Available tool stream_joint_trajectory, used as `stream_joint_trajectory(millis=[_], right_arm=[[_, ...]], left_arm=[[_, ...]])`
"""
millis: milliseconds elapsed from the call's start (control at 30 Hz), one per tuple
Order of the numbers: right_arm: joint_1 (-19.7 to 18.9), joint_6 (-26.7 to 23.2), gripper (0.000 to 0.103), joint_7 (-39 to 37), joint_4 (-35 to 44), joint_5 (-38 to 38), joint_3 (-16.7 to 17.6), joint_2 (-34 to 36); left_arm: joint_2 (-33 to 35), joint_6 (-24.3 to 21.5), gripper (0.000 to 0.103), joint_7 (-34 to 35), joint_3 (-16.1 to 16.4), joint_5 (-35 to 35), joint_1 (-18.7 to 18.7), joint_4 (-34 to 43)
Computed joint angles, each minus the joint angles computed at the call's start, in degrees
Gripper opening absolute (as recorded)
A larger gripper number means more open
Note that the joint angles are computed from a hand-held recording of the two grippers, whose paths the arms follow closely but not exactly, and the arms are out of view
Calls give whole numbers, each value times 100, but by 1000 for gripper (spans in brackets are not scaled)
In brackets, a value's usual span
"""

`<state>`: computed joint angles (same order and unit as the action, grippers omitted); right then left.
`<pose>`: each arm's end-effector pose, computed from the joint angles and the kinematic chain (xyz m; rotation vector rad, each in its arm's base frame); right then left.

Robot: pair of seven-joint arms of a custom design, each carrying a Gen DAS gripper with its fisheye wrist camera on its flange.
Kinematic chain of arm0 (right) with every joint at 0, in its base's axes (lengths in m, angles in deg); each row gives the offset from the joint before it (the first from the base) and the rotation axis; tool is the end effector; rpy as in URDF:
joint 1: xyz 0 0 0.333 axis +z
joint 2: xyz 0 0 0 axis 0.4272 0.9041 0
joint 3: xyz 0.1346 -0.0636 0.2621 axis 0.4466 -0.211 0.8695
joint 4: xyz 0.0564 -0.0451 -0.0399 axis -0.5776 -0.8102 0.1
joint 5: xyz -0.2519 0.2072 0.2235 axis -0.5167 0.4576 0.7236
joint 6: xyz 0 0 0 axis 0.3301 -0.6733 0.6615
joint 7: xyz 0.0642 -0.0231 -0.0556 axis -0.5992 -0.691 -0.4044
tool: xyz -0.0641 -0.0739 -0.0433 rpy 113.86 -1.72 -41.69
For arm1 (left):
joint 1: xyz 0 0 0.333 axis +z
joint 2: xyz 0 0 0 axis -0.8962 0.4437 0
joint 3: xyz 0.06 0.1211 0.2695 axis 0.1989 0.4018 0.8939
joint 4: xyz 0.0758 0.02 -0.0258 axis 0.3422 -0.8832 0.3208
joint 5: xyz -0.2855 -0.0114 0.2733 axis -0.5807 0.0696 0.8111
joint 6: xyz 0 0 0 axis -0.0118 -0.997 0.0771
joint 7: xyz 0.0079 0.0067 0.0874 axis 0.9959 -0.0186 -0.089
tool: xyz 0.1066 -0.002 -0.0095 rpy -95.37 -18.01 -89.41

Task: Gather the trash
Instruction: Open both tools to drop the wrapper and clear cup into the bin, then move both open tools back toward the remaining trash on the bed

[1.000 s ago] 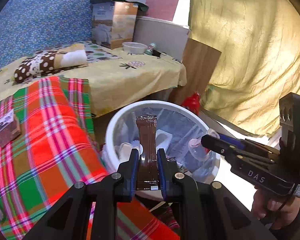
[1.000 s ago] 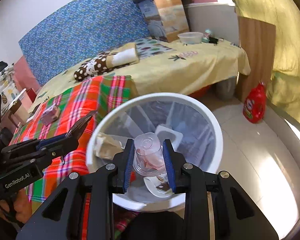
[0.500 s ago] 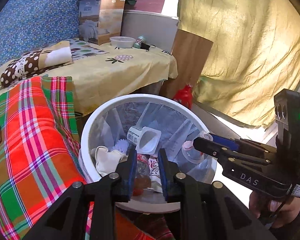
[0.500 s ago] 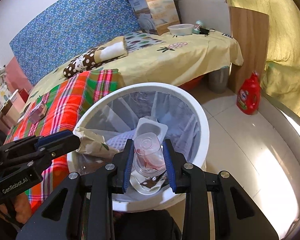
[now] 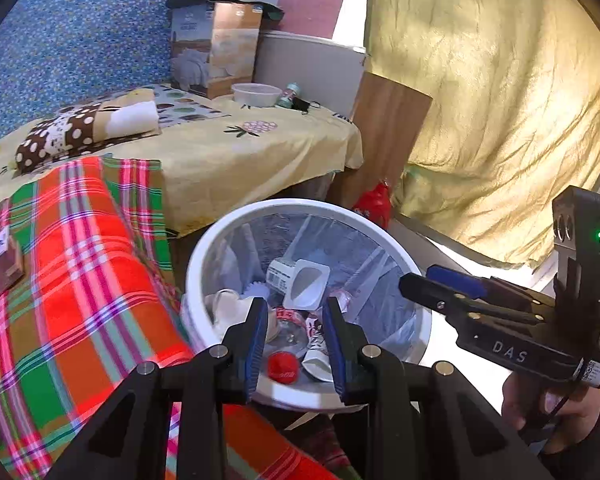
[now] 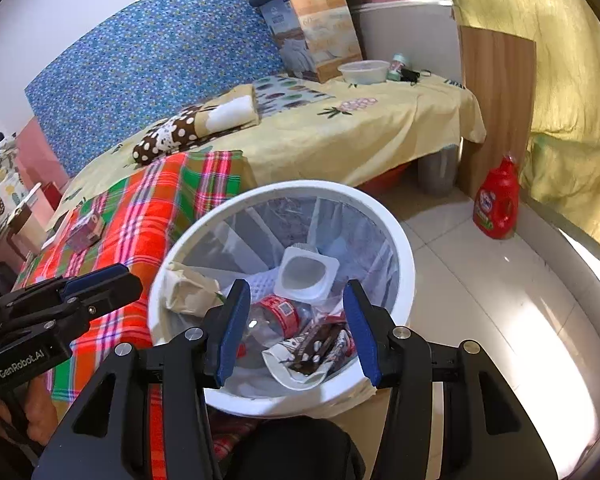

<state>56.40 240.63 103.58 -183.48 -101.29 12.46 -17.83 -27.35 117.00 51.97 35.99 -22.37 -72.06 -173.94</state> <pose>0.5264 0.3714 0.4479 -1.7336 1.5840 -0.4413 0.5605 -0.1364 0.4614 -1.6220 2.0669 -1.1146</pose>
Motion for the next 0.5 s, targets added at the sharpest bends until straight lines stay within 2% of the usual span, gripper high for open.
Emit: stream_joint_trajectory(millis=[233,500], right_arm=[[120,158,51,-41,140,-95,39,79],[277,360,51,-590,398,294,135,297]], left_arm=[[-413,110,28,-151,177,-69,-19,-413],[-923,423,28,-795,495,363,-79,-1032]])
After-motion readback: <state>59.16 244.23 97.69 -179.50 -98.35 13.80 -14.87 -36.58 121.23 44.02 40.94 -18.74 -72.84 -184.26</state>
